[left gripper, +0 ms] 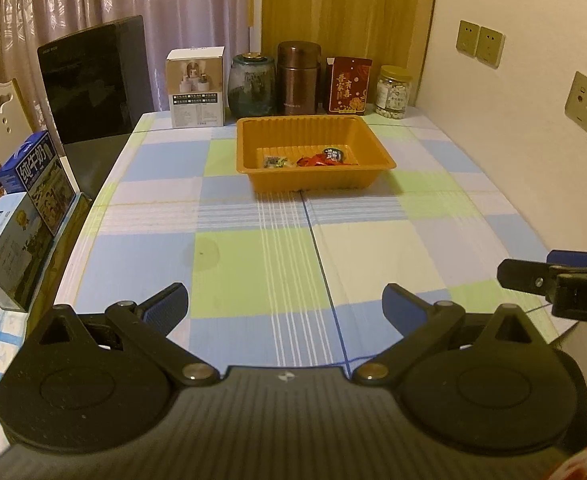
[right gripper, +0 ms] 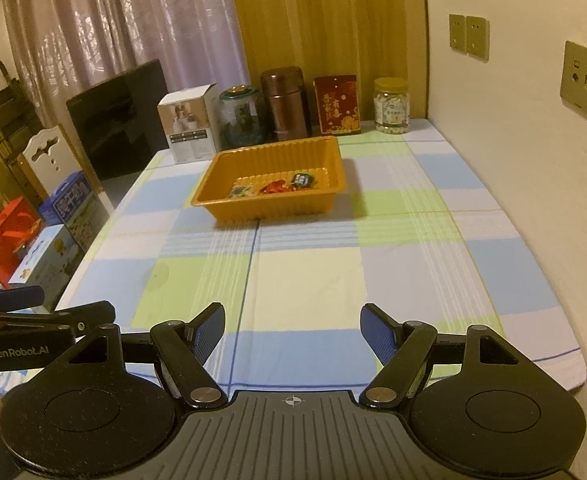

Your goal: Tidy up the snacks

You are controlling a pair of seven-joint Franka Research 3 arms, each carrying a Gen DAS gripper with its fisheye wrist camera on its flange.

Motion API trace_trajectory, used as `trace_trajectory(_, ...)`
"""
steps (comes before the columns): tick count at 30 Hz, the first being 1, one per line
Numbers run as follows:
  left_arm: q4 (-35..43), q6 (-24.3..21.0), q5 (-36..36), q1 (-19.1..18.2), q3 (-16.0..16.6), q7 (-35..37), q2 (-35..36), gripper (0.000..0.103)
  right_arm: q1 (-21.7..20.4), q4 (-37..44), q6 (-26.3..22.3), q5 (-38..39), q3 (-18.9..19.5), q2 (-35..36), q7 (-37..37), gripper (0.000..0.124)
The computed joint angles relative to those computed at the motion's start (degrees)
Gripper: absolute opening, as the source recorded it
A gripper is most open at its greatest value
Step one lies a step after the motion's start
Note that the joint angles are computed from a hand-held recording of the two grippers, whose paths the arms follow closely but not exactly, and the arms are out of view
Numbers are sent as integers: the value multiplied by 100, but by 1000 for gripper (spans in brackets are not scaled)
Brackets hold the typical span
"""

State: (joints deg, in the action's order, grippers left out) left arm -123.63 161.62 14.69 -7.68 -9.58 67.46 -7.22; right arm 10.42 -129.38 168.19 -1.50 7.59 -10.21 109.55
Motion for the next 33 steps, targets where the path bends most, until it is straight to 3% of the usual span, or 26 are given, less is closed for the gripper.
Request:
trace_trajectory(16, -235, 46, -8, -72, -33, -174, -286, 103, -103, -277, 20, -75, 196, -318, 119, 74)
trace_trajectory(33, -298, 21, -163, -124, -5, -81, -305, 103, -6, -272, 22, 76, 126, -264, -10, 74)
